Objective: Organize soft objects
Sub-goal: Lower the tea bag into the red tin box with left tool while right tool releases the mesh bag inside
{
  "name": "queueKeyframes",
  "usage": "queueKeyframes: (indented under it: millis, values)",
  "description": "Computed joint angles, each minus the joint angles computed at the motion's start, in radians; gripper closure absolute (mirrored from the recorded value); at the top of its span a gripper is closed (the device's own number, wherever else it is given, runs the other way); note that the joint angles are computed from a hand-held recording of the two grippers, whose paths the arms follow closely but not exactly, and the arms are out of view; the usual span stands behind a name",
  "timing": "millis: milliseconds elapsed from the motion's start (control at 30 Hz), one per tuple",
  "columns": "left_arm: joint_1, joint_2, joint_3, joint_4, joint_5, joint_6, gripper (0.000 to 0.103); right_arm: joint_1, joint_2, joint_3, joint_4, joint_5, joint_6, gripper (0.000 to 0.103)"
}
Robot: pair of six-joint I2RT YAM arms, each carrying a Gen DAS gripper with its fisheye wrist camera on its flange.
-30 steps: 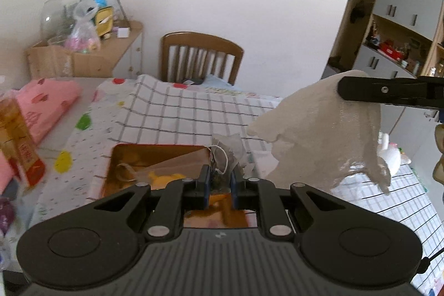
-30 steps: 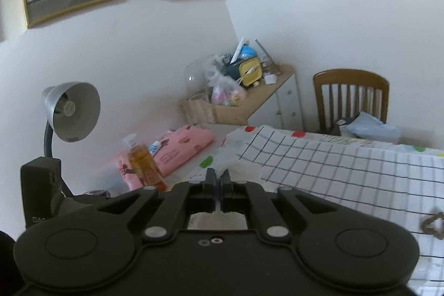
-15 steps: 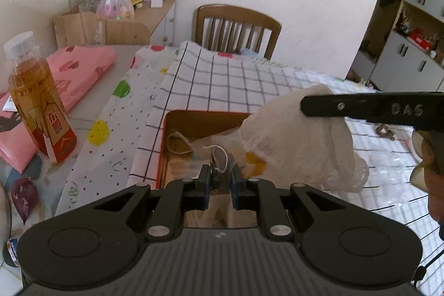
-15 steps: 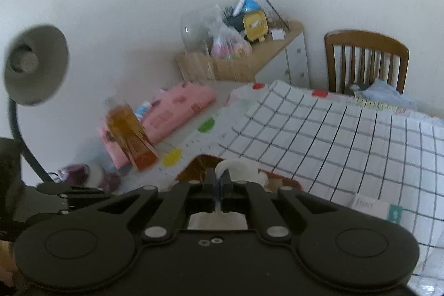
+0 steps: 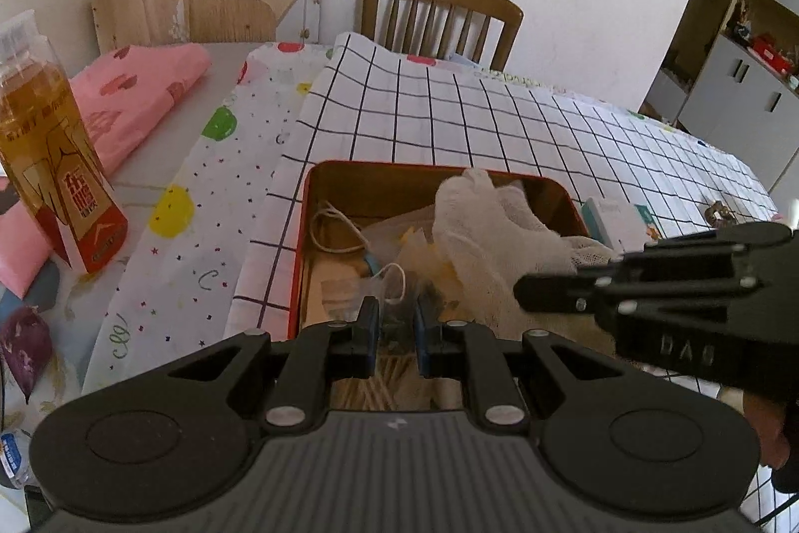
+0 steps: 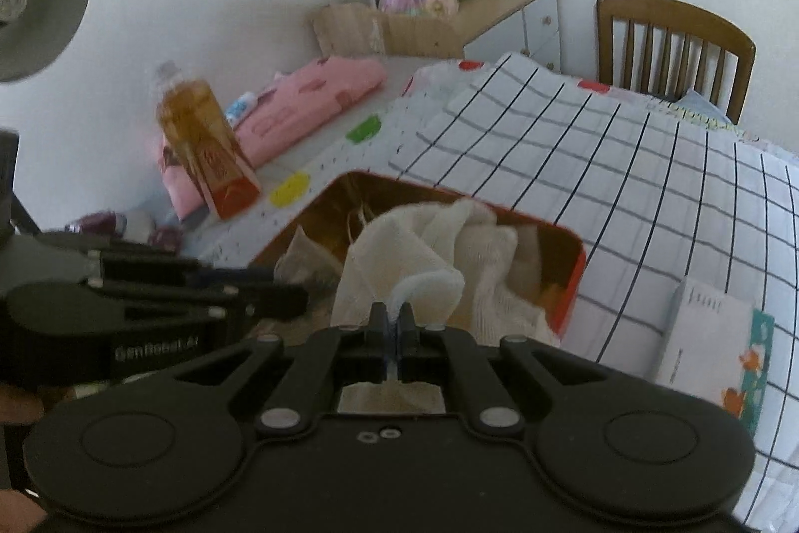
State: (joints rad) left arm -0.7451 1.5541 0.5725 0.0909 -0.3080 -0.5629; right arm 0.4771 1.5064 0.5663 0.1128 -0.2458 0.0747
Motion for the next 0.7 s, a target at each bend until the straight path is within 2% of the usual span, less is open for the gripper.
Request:
queueKeyframes:
  millis: [267, 533, 700]
  values:
    - [0.0, 0.0, -0.012, 0.007, 0.011, -0.007, 0.089, 0.032, 0.02, -0.014, -0.015, 0.026, -0.006, 0.1]
    - [-0.014, -0.004, -0.013, -0.008, 0.009, -0.025, 0.089, 0.036, -0.033, -0.033, -0.048, 0.043, -0.014, 0.099]
    - [-0.025, -0.023, -0.023, -0.012, 0.004, -0.032, 0.088, 0.04, -0.067, -0.036, -0.069, 0.051, -0.042, 0.094]
